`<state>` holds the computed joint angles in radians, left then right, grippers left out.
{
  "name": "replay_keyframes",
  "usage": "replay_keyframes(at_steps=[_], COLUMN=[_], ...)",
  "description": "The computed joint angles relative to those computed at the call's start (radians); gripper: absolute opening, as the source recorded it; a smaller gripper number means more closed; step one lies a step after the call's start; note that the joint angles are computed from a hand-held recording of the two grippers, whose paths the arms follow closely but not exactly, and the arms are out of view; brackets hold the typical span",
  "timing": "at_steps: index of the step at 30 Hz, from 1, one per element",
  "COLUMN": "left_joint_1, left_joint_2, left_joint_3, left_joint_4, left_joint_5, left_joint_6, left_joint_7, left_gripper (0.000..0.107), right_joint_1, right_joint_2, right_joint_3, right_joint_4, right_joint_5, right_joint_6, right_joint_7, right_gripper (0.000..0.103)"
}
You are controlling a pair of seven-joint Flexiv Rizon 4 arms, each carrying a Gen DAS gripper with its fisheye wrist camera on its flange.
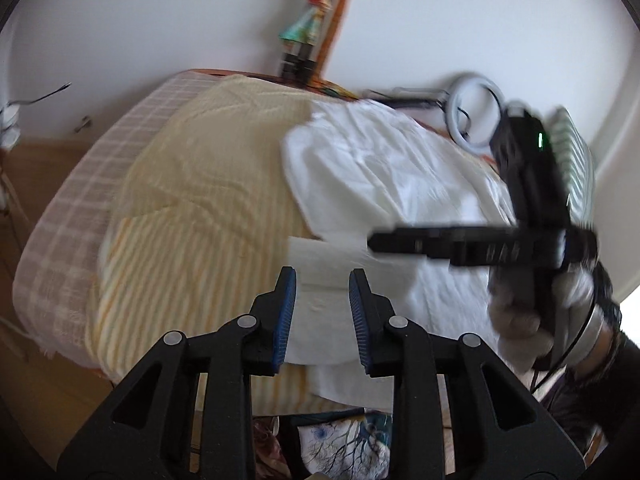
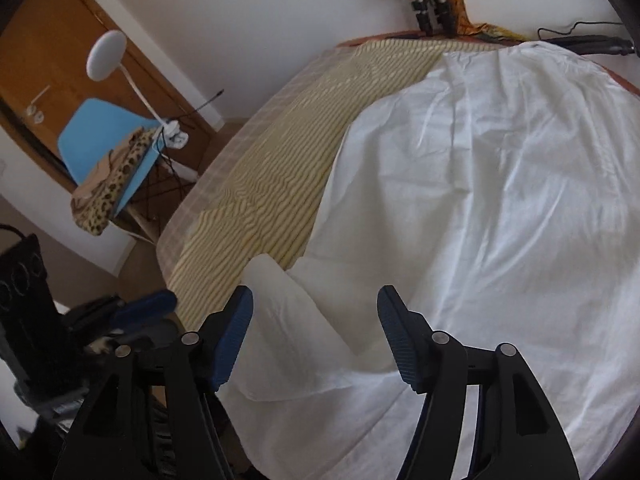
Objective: Fold small clothes
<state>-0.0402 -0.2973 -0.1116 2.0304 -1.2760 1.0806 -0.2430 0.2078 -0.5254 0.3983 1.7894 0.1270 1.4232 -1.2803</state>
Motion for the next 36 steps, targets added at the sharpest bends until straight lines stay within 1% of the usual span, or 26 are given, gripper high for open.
replay_keyframes(at_steps=[1, 2, 4, 5, 6, 8, 9, 12, 13, 14, 15, 17, 19, 20, 22, 23, 25, 26, 27, 29, 31, 32, 33, 34, 35, 36], left_joint_1=[0.007, 0.016, 0.033, 0.039, 0.048, 0.058, 0.060, 0.061, 0.061, 0.058, 0.054, 0.055, 0.057, 0.054, 0.039, 0.023, -0.017, -0.027, -0.029, -0.016, -0.003, -0.001, -0.001, -0.004, -0.005, -0.005], left_joint_2=[-0.008, -0.017, -0.031, -0.035, -0.040, -0.045, -0.047, -0.044, -0.044, -0.043, -0.042, -0.045, -0.057, -0.056, -0.043, -0.034, -0.018, -0.022, -0.031, -0.049, -0.066, -0.073, -0.076, -0.079, -0.085, -0.090], left_joint_3=[0.005, 0.011, 0.015, 0.014, 0.015, 0.012, 0.010, 0.000, -0.003, -0.004, -0.005, -0.007, -0.004, -0.006, -0.009, -0.010, -0.017, -0.013, -0.007, -0.002, -0.006, -0.011, -0.023, -0.032, -0.038, -0.044], left_joint_4=[-0.009, -0.018, -0.030, -0.033, -0.038, -0.046, -0.051, -0.048, -0.051, -0.050, -0.049, -0.052, -0.067, -0.064, -0.046, -0.030, 0.006, 0.009, 0.003, -0.009, -0.023, -0.027, -0.023, -0.022, -0.027, -0.031], left_joint_5=[-0.002, 0.002, 0.005, 0.005, 0.008, 0.023, 0.033, 0.053, 0.066, 0.075, 0.087, 0.121, 0.182, 0.193, 0.223, 0.226, 0.211, 0.233, 0.268, 0.323, 0.365, 0.376, 0.363, 0.361, 0.367, 0.370], left_joint_6=[0.001, -0.002, -0.003, -0.003, -0.009, -0.024, -0.029, -0.054, -0.071, -0.078, -0.084, -0.137, -0.205, -0.215, -0.223, -0.180, -0.043, -0.009, -0.009, -0.041, -0.080, -0.080, -0.052, -0.027, -0.015, -0.009], left_joint_7=[-0.020, -0.047, -0.074, -0.081, -0.094, -0.118, -0.128, -0.127, -0.123, -0.123, -0.126, -0.138, -0.179, -0.184, -0.165, -0.145, -0.092, -0.109, -0.148, -0.203, -0.240, -0.250, -0.239, -0.232, -0.231, -0.236], left_gripper=[0.027, 0.027, 0.027, 0.027, 0.027, 0.027, 0.027, 0.027, 0.027, 0.027, 0.027, 0.027, 0.029, 0.029, 0.029, 0.029, 0.029, 0.029, 0.029, 0.029, 0.029, 0.029, 0.026, 0.020, 0.002, 0.002], right_joint_1=[-0.005, -0.036, -0.101, -0.133, -0.153, -0.144, -0.143, -0.209, -0.240, -0.296, -0.324, -0.353, -0.345, -0.318, -0.220, -0.171, -0.066, -0.016, 0.006, 0.024, -0.003, -0.010, -0.019, -0.001, 0.036, 0.051], right_joint_2=[-0.020, -0.042, -0.056, -0.052, -0.033, 0.022, 0.054, 0.119, 0.134, 0.141, 0.151, 0.173, 0.182, 0.184, 0.197, 0.204, 0.211, 0.214, 0.213, 0.203, 0.186, 0.175, 0.172, 0.166, 0.163, 0.154], right_joint_3=[0.013, 0.058, 0.149, 0.187, 0.206, 0.185, 0.179, 0.241, 0.271, 0.326, 0.353, 0.378, 0.368, 0.339, 0.228, 0.168, 0.047, -0.012, -0.044, -0.074, -0.045, -0.038, -0.031, -0.051, -0.094, -0.114], right_joint_4=[-0.015, -0.029, -0.022, -0.017, 0.000, 0.051, 0.083, 0.142, 0.151, 0.151, 0.155, 0.160, 0.153, 0.150, 0.163, 0.173, 0.201, 0.220, 0.231, 0.234, 0.218, 0.207, 0.200, 0.195, 0.197, 0.194], right_joint_5=[0.000, 0.017, 0.062, 0.077, 0.084, 0.083, 0.085, 0.161, 0.202, 0.271, 0.320, 0.406, 0.467, 0.479, 0.460, 0.445, 0.374, 0.323, 0.288, 0.234, 0.219, 0.205, 0.192, 0.162, 0.115, 0.081], right_joint_6=[-0.014, -0.023, -0.011, -0.024, -0.045, -0.050, -0.050, -0.064, -0.075, -0.079, -0.074, -0.041, -0.005, 0.013, 0.054, 0.061, 0.079, 0.088, 0.092, 0.089, 0.078, 0.070, 0.059, 0.048, 0.036, 0.026], right_joint_7=[-0.012, -0.051, -0.144, -0.190, -0.232, -0.280, -0.307, -0.440, -0.486, -0.560, -0.602, -0.655, -0.665, -0.642, -0.542, -0.485, -0.357, -0.287, -0.243, -0.174, -0.156, -0.146, -0.139, -0.111, -0.065, -0.036], right_gripper=[0.064, 0.065, 0.060, 0.045, 0.035, 0.035, 0.037, 0.038, 0.038, 0.038, 0.038, 0.038, 0.039, 0.039, 0.039, 0.039, 0.039, 0.039, 0.039, 0.039, 0.039, 0.039, 0.039, 0.039, 0.039, 0.039])
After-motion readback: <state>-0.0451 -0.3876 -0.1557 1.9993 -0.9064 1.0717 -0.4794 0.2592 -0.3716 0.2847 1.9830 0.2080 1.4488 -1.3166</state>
